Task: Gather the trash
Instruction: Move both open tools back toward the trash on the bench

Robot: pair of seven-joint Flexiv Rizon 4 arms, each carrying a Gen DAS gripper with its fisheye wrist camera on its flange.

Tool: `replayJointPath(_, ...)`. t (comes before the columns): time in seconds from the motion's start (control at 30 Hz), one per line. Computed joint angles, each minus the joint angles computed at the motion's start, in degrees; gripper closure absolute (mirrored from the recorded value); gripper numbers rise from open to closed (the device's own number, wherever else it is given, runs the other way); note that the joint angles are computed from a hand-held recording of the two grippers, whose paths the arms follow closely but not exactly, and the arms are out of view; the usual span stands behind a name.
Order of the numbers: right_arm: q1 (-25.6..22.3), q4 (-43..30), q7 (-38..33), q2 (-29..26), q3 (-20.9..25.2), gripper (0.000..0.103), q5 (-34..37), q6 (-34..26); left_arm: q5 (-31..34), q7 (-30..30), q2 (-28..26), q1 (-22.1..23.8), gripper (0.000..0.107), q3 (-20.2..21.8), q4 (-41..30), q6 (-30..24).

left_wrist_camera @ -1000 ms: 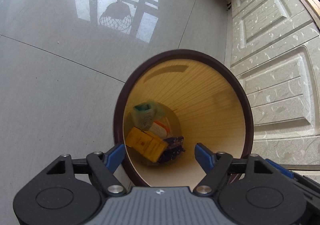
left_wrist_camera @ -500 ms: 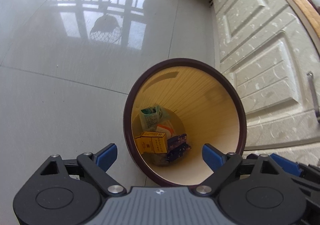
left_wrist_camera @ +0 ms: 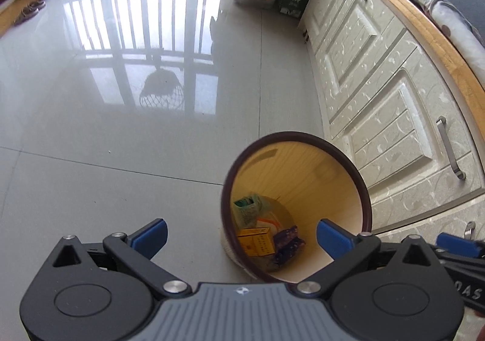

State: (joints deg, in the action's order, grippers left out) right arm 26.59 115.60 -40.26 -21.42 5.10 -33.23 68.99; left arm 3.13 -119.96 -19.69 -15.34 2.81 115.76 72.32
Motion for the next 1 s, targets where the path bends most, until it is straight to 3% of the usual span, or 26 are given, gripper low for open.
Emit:
replayJointPath(0.33, 0.6, 4.1, 6.5, 5.7, -0.2, 0.021, -5.3, 0.1, 1.0, 2.7, 6.4, 1.2, 0.004, -0.8, 4.9, -0.2)
replayJointPath(0.6, -1.0, 7.3, 11.5, 9.9, 1.3, 0.013, -9.5, -1.6, 4.1, 3.5, 10.7, 2.0, 0.004, -1.2, 7.0, -0.1)
replayJointPath(1.0, -3.6, 11.7, 18.2, 16.5, 4.1, 0.003, -16.0, -1.8, 2.3, 8.4, 16.3, 3.5, 0.004, -3.4, 10.7, 0.9)
